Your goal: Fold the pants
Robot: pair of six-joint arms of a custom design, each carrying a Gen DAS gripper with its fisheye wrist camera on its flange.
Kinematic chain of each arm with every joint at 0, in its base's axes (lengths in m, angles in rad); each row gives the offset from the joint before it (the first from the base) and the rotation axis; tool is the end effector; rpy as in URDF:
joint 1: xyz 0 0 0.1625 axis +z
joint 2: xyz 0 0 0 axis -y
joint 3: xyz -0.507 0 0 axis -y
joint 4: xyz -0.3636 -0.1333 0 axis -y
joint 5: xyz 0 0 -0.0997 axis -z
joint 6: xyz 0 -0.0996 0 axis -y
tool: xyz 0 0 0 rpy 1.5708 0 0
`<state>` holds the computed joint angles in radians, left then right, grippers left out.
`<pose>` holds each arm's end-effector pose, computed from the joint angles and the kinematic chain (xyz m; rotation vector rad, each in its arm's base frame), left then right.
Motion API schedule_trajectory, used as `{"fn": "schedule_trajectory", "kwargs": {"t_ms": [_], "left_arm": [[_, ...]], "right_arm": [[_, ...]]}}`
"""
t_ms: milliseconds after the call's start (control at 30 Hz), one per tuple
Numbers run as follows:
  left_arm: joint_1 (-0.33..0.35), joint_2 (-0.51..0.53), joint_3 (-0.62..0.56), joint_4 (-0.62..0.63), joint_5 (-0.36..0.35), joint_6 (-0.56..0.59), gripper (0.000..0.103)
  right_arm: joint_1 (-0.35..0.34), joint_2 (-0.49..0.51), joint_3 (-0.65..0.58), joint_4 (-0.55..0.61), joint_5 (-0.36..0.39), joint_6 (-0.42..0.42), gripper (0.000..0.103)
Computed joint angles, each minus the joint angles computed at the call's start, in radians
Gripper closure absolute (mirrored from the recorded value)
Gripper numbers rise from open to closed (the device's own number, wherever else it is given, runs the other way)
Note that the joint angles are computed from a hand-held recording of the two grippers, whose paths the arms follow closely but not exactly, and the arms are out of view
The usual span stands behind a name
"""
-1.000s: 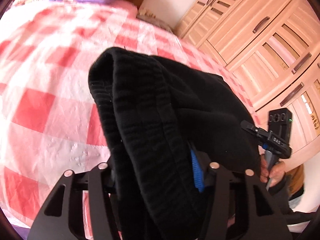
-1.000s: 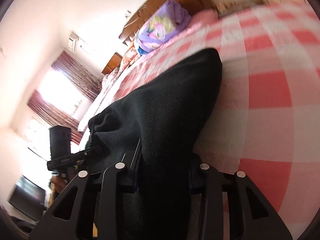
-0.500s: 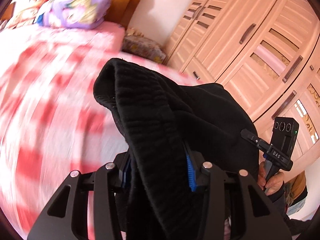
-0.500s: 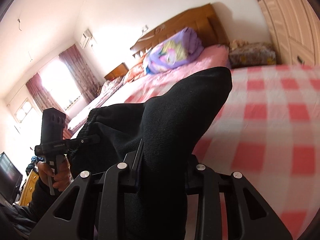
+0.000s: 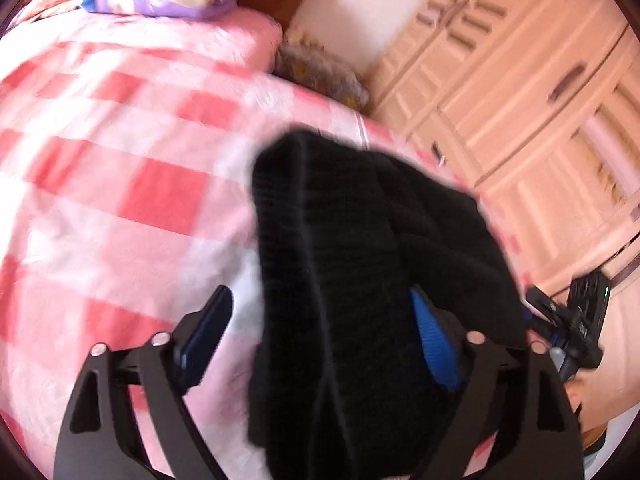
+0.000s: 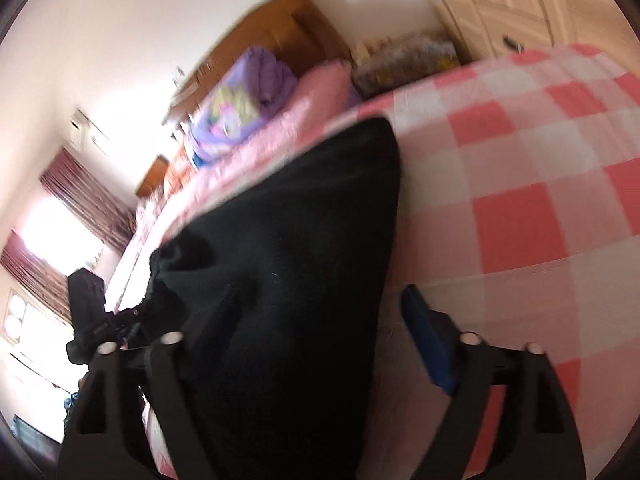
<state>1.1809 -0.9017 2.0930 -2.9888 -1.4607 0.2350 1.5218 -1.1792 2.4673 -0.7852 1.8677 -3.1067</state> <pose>-0.0827 -0.5807 0.1484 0.9130 2.8882 -0.3567 0.0879 -0.3350 0.1487 -0.3221 -2.4610 1.4591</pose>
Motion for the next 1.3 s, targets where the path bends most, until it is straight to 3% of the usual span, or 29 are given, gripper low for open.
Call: {"fn": "schedule_trajectory", "kwargs": {"t_ms": [100, 167, 267, 400, 467, 533, 600, 700, 733, 800, 867, 900, 967, 1033, 1133, 1200, 1300], "left_arm": [[-0.057, -0.059, 0.13, -0.291, 0.129, 0.012, 0.008], [-0.097, -0.07, 0.228, -0.471, 0.095, 0.068, 0.008], [-0.189, -0.039, 0.343, -0.591, 0.097, 0.19, 0.007], [-0.259, 0.095, 0.387, -0.629, 0.196, 0.279, 0.005], [-0.262, 0.162, 0.392, -0.713, 0.232, 0.323, 0.001], [-0.253, 0.142, 0.393, -0.69, 0.206, 0.327, 0.001], [-0.26, 0.075, 0.367, -0.565, 0.193, 0.279, 0.002], [-0.249, -0.003, 0.315, -0.473, 0.085, 0.217, 0.002], [-0.249, -0.013, 0.286, -0.425, 0.068, 0.186, 0.002], [-0.25, 0.003, 0.19, -0.287, 0.061, 0.129, 0.002], [-0.254, 0.052, 0.105, -0.189, 0.111, 0.056, 0.002], [-0.246, 0.075, 0.081, -0.174, 0.118, 0.031, 0.002], [-0.227, 0.113, 0.057, -0.163, 0.141, 0.005, 0.002], [-0.198, 0.137, 0.066, -0.221, 0.129, 0.029, 0.002], [-0.206, 0.163, 0.121, -0.362, 0.146, 0.096, 0.002], [-0.226, 0.182, 0.133, -0.392, 0.201, 0.131, 0.002], [-0.23, 0.195, 0.134, -0.405, 0.221, 0.142, 0.002]], "right_arm": [[0.109, -0.014, 0.063, -0.116, 0.094, -0.051, 0.014], [0.21, 0.03, 0.055, -0.137, 0.197, -0.098, 0.014], [0.332, 0.16, -0.032, -0.09, 0.386, -0.139, 0.014], [0.378, 0.329, -0.14, -0.029, 0.577, -0.213, 0.012], [0.402, 0.375, -0.139, -0.081, 0.624, -0.295, 0.009], [0.414, 0.365, -0.147, -0.014, 0.629, -0.28, 0.009], [0.384, 0.3, -0.105, -0.001, 0.537, -0.252, 0.009], [0.285, 0.148, -0.016, -0.085, 0.345, -0.217, 0.009], [0.259, 0.121, -0.029, -0.065, 0.315, -0.207, 0.009], [0.17, 0.061, -0.089, 0.049, 0.21, -0.16, 0.009], [0.109, 0.04, -0.164, 0.161, 0.133, -0.08, 0.009], [0.079, 0.037, -0.199, 0.207, 0.095, -0.045, 0.009], [-0.008, 0.05, -0.285, 0.337, -0.082, 0.035, 0.009], [-0.057, 0.078, -0.347, 0.415, -0.178, 0.083, 0.008], [-0.082, 0.106, -0.41, 0.451, -0.17, 0.112, 0.008], [-0.103, 0.095, -0.412, 0.429, -0.178, 0.152, 0.008], [-0.133, 0.075, -0.396, 0.4, -0.23, 0.245, 0.007]]}}
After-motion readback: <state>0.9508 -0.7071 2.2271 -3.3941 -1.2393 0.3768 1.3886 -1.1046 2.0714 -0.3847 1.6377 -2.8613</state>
